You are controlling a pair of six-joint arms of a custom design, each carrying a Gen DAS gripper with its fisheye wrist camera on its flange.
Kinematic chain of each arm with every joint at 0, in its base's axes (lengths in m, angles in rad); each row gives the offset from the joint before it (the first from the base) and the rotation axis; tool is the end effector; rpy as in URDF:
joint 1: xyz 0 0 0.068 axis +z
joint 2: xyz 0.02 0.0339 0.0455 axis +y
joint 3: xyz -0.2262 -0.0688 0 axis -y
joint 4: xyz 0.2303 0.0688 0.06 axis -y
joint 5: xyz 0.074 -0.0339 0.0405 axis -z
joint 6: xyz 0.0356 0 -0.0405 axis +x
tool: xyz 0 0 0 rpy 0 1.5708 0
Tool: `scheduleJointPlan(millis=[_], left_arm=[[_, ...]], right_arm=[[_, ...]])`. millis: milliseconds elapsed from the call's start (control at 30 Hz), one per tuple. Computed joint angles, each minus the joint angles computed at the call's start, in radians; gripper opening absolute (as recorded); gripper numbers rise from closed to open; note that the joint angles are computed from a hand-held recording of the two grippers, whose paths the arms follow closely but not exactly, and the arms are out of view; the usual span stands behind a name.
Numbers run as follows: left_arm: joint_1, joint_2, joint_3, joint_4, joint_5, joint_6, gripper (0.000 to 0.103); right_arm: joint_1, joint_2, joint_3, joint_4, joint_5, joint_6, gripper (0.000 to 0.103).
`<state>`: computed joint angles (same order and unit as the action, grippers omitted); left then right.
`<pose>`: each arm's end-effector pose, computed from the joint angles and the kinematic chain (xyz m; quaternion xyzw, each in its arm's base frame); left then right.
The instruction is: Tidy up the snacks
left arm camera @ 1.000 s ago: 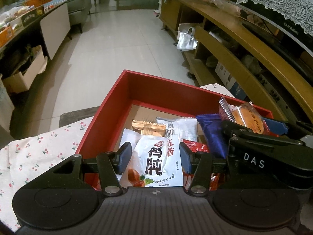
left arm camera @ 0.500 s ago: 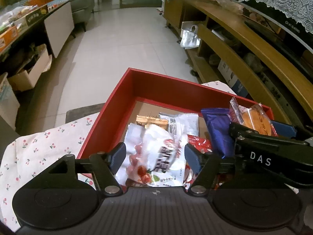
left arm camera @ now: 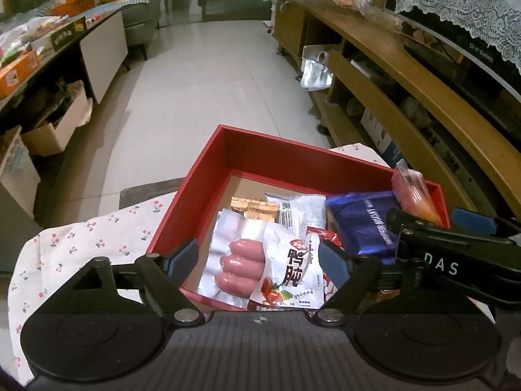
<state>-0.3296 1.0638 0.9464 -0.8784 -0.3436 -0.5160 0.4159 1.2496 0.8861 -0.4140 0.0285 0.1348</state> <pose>0.1973 -0.0548 0.2536 -0.1362 0.9362 0.0349 0.3220 0.2412 0.1054 0.2255 -0.1237 0.9139 0.0924 0.3753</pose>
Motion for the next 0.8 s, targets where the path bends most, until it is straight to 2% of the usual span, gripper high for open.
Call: scheduleJointPlan(millis=[600,733,800], left_arm=[[-0.140,-0.121,0.009,-0.171,-0.134,-0.125,0.094],[-0.187,-0.153,0.005,-0.217,-0.177,-0.182,0.102],[-0.211,-0.164,0.002,-0.248,-0.198,-0.223,0.103]], right_arm=[[-0.007,-0.216,-0.082,-0.120,-0.037,0.004,0.094],[-0.010,-0.289,-0.107,-0.168,-0.050,0.002,0.094],[-0.007,-0.326,-0.119,-0.194,-0.053,0.007,0.094]])
